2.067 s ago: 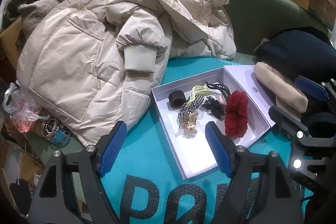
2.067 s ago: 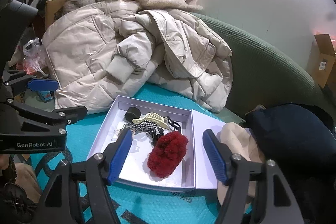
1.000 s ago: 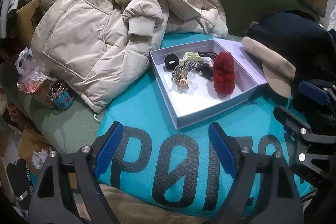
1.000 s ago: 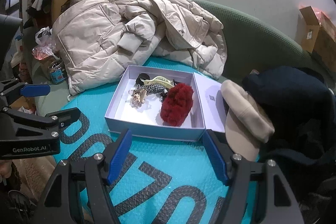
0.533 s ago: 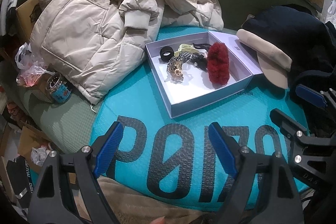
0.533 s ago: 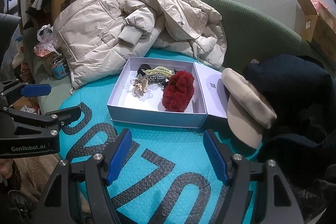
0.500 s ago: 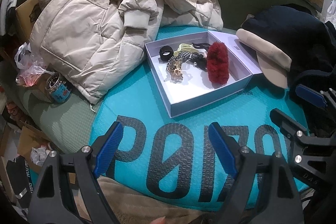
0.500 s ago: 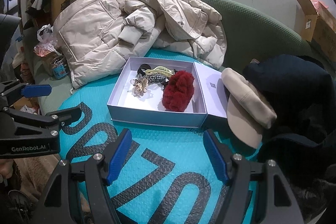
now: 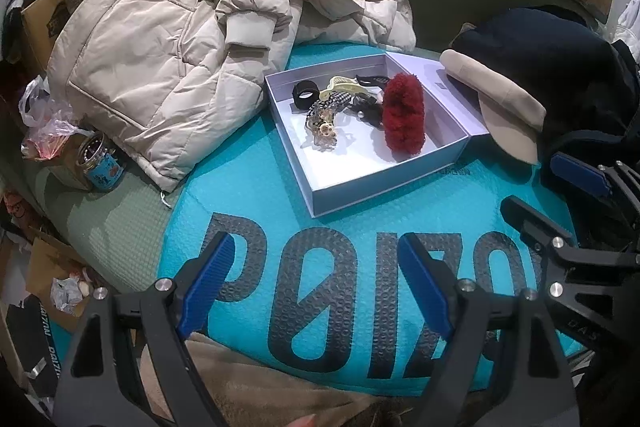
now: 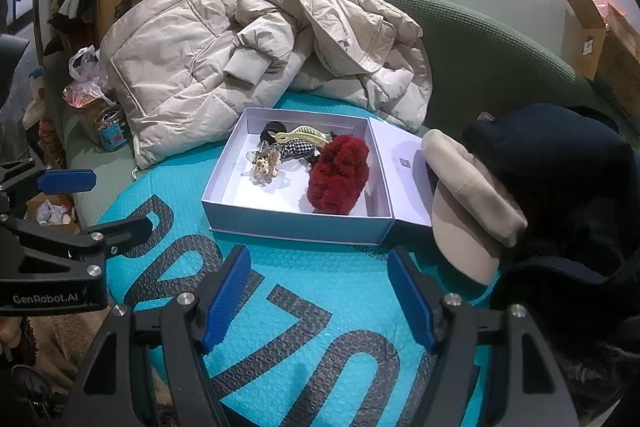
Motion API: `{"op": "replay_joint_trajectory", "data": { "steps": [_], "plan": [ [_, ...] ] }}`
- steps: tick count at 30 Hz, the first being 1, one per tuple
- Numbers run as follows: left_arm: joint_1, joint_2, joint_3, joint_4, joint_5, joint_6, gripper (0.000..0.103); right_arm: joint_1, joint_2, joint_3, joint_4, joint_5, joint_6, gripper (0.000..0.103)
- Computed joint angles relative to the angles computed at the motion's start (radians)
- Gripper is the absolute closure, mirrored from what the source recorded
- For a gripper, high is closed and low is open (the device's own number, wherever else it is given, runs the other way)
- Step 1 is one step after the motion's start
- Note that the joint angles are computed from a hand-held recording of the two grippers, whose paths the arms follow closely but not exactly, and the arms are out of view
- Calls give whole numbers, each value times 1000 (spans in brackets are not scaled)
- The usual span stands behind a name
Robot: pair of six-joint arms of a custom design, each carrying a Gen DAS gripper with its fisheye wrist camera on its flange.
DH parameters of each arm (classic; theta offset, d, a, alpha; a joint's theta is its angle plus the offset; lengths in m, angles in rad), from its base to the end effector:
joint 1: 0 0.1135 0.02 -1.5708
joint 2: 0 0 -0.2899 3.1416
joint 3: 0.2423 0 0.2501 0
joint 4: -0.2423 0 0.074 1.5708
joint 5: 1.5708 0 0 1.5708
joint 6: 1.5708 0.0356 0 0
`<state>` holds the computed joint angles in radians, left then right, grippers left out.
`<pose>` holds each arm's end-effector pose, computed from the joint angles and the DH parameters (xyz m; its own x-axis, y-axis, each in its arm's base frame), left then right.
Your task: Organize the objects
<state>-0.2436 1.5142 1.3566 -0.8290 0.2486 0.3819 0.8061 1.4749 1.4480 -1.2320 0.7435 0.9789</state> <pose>0.3013 -0.0839 0.3336 -0.6150 0.5251 -0.5883 0.6409 0.7675 0.0151 0.2025 0.1762 0.3602 -0.6891 0.1641 -0.7058 0.3307 0.9379 -0.1048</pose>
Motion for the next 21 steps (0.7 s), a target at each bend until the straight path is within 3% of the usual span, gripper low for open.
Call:
{"op": "replay_joint_trajectory", "data": {
  "steps": [21],
  "plan": [
    [5, 3, 5, -14, 3, 11, 18, -14, 1, 5, 4, -6, -18, 32]
  ]
}}
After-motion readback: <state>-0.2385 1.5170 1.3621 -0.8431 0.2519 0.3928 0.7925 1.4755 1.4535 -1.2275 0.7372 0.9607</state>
